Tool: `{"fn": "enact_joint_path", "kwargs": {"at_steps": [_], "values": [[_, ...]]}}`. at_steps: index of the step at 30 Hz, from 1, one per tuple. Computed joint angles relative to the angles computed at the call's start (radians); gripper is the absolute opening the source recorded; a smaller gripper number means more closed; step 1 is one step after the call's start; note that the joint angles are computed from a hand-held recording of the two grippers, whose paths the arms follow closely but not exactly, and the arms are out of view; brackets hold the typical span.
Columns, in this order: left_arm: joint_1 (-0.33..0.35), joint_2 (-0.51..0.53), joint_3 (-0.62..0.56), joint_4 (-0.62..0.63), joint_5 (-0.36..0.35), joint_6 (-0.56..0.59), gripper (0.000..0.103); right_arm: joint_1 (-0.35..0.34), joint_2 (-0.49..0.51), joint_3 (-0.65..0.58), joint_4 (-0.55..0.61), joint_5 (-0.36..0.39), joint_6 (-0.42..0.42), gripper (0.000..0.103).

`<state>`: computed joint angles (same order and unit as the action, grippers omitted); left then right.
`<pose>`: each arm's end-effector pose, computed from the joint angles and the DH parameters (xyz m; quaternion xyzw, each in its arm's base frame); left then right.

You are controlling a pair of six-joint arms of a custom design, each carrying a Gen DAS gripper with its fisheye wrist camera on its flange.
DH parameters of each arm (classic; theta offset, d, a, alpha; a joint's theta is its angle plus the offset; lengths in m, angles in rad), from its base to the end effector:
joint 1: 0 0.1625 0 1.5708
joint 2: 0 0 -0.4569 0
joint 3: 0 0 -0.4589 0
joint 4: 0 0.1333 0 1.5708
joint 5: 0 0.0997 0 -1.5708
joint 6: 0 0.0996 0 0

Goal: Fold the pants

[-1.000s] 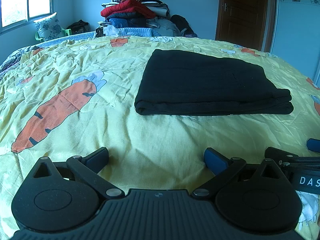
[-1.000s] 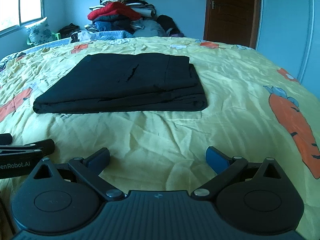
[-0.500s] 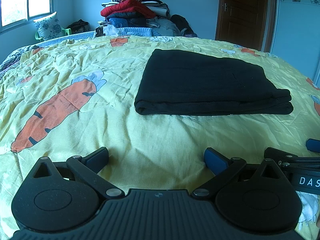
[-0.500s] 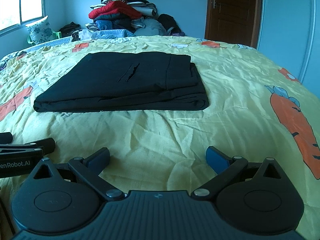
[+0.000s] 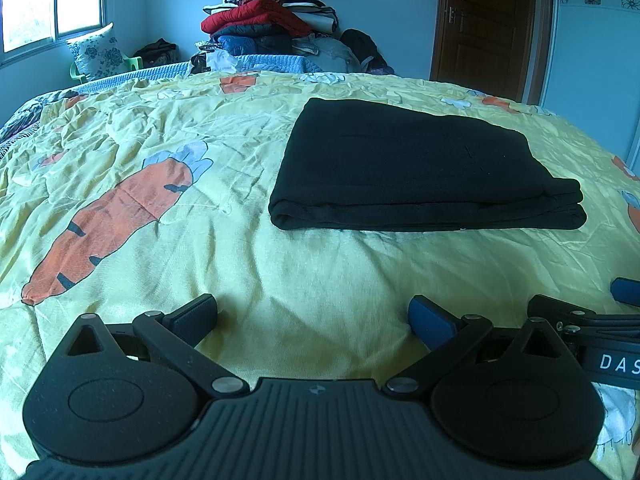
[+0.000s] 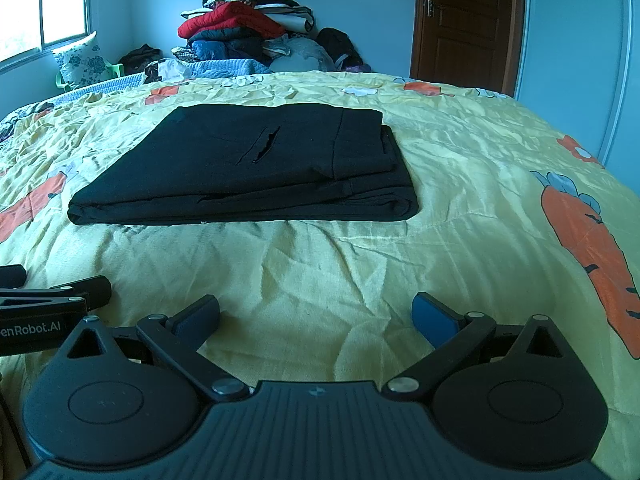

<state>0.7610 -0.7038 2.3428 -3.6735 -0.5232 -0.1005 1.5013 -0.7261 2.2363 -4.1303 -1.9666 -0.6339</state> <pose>-0.1589 -0.4545 0.0004 0.1849 0.8302 -0.3927 0.3498 0.0600 -0.5042 0.0485 0.1417 -0.8425 0.4024 0.3289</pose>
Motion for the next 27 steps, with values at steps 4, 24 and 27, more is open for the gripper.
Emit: {"fn": "enact_joint_path", "kwargs": {"at_steps": [4,24,27], "values": [[0.000,0.000,0.000,0.000,0.000,0.000,0.103,0.005,0.003,-0.003,0.007,-0.001,-0.015,0.103],[0.002,0.003,-0.010,0.011,0.016,-0.016,0.103,0.000,0.005,-0.010,-0.016,-0.028,0.008,0.103],[0.002,0.004,-0.010,0.010,0.016,-0.015,0.103,-0.003,0.002,-0.009,-0.014,-0.026,0.007,0.103]]}}
